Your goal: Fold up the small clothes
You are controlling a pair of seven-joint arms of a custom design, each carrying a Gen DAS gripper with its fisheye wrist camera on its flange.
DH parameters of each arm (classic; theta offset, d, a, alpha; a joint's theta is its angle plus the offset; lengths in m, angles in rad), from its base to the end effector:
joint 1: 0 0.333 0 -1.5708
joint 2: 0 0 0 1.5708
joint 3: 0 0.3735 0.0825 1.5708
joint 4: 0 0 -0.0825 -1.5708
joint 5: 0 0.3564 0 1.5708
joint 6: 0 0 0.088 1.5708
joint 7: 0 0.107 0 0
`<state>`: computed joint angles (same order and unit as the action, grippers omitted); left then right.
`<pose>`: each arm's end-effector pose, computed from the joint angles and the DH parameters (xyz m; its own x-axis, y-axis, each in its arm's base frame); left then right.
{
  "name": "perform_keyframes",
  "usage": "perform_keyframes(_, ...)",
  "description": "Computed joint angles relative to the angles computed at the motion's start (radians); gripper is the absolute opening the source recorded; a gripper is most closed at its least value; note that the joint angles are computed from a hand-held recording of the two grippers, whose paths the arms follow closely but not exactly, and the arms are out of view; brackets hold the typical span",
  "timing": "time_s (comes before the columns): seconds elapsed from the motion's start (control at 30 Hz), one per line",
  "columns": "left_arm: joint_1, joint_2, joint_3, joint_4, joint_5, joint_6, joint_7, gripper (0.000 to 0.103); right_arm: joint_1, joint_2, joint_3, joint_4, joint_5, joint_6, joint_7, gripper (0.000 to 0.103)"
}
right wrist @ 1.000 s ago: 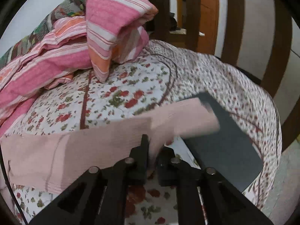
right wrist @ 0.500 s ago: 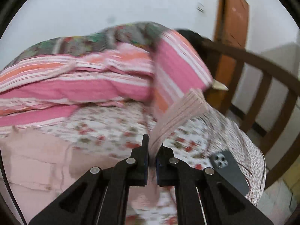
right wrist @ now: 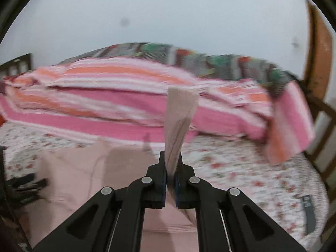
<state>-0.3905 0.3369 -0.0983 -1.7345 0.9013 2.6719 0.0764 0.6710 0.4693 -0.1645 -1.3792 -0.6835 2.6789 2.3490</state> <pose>0.5947 -0.3321 0.5127 0.2168 -0.9463 0.2399 -0.6494 -0.3233 -0.6883 0.6235 0.4058 0.5984 0.2017 -0.9723 0.1184 -0.5238 -0.2093 -0.8257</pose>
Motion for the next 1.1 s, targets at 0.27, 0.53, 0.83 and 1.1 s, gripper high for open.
perform_keyframes(0.27,0.004,0.006,0.003,0.009,-0.009,0.026,0.008,0.073,-0.091,0.18,0.225,0.137,0.379,-0.024,-0.331,0.011)
perform_keyframes(0.53,0.011,0.009,0.006,0.0,-0.007,0.105,0.018,0.073,-0.16,0.111,0.31,-0.009,0.619,0.05,-0.548,0.04)
perform_keyframes(0.83,-0.042,0.022,0.063,0.029,0.093,0.215,-0.057,0.073,0.05,-0.116,-0.116,-0.378,0.365,0.304,-0.218,0.053)
perform_keyframes(1.1,-0.14,0.013,0.116,0.102,0.462,0.149,-0.299,0.072,-0.072,-0.13,-0.056,-0.455,0.405,0.368,-0.162,0.053)
